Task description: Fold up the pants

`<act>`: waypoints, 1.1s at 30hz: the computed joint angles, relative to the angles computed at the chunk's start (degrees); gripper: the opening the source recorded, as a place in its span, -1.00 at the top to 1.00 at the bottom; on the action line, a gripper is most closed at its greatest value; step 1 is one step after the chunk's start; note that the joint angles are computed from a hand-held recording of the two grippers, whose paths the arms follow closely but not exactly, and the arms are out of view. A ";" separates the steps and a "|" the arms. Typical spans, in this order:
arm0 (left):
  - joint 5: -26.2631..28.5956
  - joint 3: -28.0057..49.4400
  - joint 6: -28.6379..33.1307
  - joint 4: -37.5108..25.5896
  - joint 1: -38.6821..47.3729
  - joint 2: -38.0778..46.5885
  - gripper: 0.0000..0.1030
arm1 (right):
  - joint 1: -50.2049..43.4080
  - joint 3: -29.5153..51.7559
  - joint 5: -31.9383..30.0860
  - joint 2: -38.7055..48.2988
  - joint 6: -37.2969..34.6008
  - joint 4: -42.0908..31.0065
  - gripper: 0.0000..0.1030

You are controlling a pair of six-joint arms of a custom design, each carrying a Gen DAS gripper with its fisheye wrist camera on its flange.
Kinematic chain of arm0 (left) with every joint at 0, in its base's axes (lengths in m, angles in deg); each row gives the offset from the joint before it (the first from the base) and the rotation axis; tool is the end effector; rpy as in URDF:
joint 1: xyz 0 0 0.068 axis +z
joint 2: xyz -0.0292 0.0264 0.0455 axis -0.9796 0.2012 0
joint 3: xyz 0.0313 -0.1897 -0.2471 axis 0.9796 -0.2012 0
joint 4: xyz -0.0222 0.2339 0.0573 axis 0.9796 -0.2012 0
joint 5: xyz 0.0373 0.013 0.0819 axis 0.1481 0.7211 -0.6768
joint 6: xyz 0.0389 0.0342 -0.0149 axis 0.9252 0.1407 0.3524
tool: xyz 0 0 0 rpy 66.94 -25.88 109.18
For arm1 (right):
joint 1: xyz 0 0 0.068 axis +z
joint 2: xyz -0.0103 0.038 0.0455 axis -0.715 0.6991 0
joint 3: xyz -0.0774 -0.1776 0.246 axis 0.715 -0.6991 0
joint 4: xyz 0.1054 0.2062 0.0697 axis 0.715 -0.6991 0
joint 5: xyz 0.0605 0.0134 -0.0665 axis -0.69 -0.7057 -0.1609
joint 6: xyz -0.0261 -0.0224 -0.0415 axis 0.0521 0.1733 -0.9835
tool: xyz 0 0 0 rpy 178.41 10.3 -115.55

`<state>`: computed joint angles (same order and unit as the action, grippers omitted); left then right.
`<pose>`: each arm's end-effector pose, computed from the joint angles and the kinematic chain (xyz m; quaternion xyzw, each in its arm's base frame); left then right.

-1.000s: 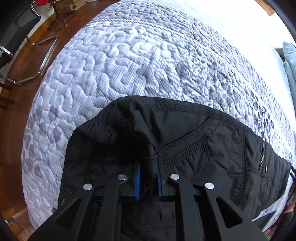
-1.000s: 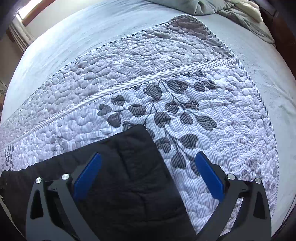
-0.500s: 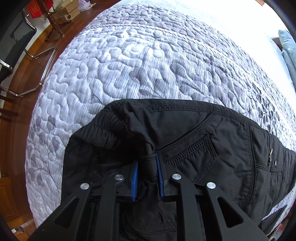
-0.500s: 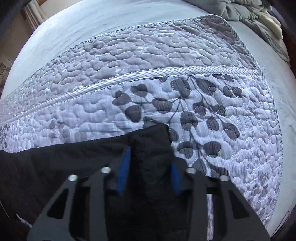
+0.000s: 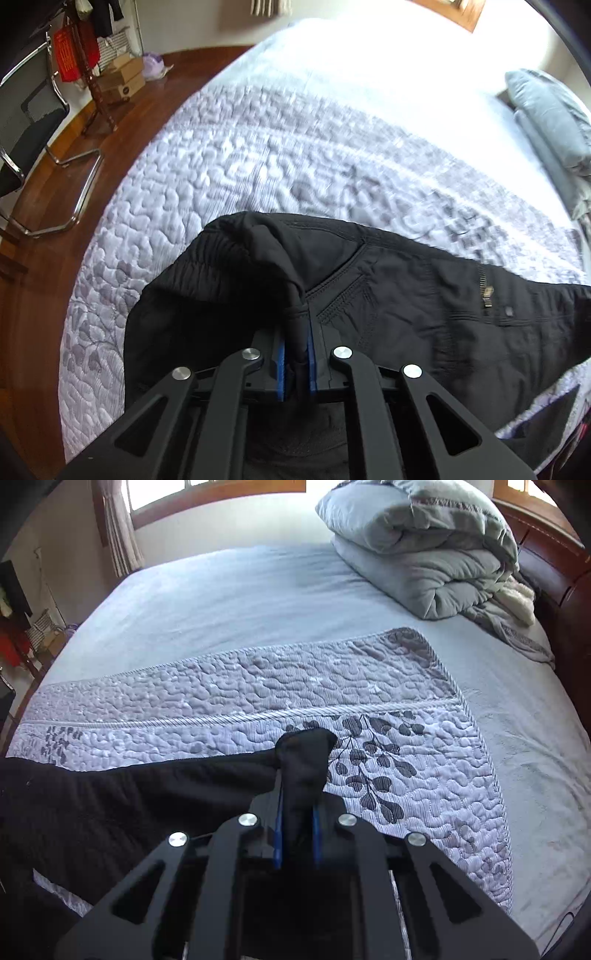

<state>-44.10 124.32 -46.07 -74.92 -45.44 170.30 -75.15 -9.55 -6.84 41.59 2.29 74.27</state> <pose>0.3274 0.1996 0.1621 -0.0203 0.9784 -0.0562 0.1978 0.2639 -0.1410 0.1974 0.0820 0.9523 -0.0181 0.2935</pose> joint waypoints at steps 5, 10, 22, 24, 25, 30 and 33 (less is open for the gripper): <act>7.23 -3.52 8.86 -3.19 5.89 -7.21 0.84 | -6.28 -8.21 -9.27 -16.17 -4.33 -1.31 0.80; 15.17 -6.47 21.02 -12.53 15.47 -13.57 0.83 | -21.43 -13.72 -21.71 -29.32 -14.54 -8.29 0.80; 18.98 -3.57 44.62 -31.62 39.00 -8.26 0.81 | -75.54 -8.50 -41.19 -15.43 -77.06 -52.21 0.80; 18.39 -3.89 47.88 -32.62 42.08 -6.68 0.81 | -83.11 -8.29 -38.11 -11.71 -87.20 -56.06 0.80; 17.97 -4.21 48.98 -32.78 43.41 -6.12 0.81 | -86.09 -8.36 -36.52 -10.05 -90.40 -56.60 0.80; 16.50 -5.12 53.85 -33.04 48.60 -3.39 0.80 | -96.78 -8.30 -29.78 -2.46 -99.77 -55.49 0.80; 16.32 -5.73 55.97 -32.65 50.56 -2.66 0.79 | -101.54 -8.94 -26.63 0.66 -102.83 -52.95 0.80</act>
<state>-27.78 118.60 9.90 -107.56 5.12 167.64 -176.69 -18.49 -33.47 42.25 -100.54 21.32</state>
